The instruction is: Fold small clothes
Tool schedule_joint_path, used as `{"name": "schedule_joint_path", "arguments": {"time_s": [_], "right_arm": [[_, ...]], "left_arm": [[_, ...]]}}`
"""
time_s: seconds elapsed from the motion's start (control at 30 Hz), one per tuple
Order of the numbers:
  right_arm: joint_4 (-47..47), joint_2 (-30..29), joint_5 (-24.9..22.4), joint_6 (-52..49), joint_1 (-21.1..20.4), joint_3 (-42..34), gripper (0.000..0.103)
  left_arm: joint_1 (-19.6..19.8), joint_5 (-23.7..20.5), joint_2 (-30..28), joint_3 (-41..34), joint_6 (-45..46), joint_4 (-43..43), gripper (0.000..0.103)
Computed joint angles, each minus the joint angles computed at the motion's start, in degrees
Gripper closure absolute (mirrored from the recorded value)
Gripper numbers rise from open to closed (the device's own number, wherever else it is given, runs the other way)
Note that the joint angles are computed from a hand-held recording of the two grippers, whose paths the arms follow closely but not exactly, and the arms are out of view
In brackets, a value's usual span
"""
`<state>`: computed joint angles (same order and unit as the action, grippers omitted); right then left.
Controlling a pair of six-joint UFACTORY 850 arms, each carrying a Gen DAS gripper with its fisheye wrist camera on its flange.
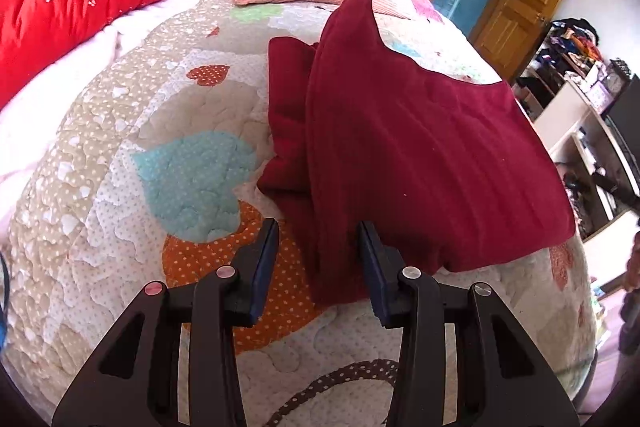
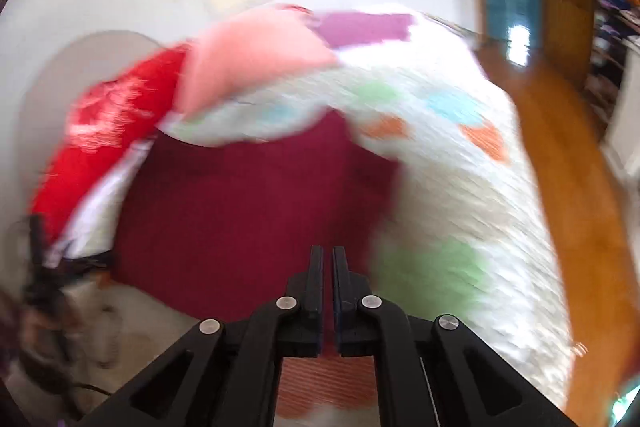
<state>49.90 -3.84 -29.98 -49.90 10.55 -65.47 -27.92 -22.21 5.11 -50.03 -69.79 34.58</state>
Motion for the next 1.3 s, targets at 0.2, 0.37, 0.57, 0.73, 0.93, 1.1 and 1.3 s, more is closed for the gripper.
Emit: {"name": "schedule_joint_path", "arguments": {"time_s": [0.2,0.37,0.57,0.73,0.93,1.1,1.3], "right_arm": [[-0.51,-7.22,-3.81,-0.47,9.85,-9.65,0.086],[-3.54,-16.15,-3.24,3.76,16.85,-19.6,0.063],[-18.29,-24.87,-1.6,15.93,21.96,-30.57,0.067],[-30.41,-34.42,-3.94,27.79,24.28,-42.87,0.077],[-34.08,-45.06,-12.16,32.92,25.71,-55.64,0.078],[-31.43,-43.29,-12.24,30.89,24.95,-54.0,0.078],[-25.54,-35.73,-10.33,26.22,22.8,-44.29,0.076]], "left_arm": [[-1.97,-4.66,-1.74,-1.63,-8.06,5.68,0.063],[-2.47,-7.18,-1.37,-1.11,-13.89,11.15,0.052],[-1.11,-4.3,-1.01,0.33,-15.01,12.33,0.048],[1.08,1.41,-0.28,1.93,-13.14,10.12,0.042],[2.96,5.88,-0.24,2.8,-10.28,6.12,0.038],[2.59,5.36,-0.39,2.75,-11.2,7.52,0.038],[2.04,4.49,-0.37,2.84,-14.12,11.02,0.038]]}}
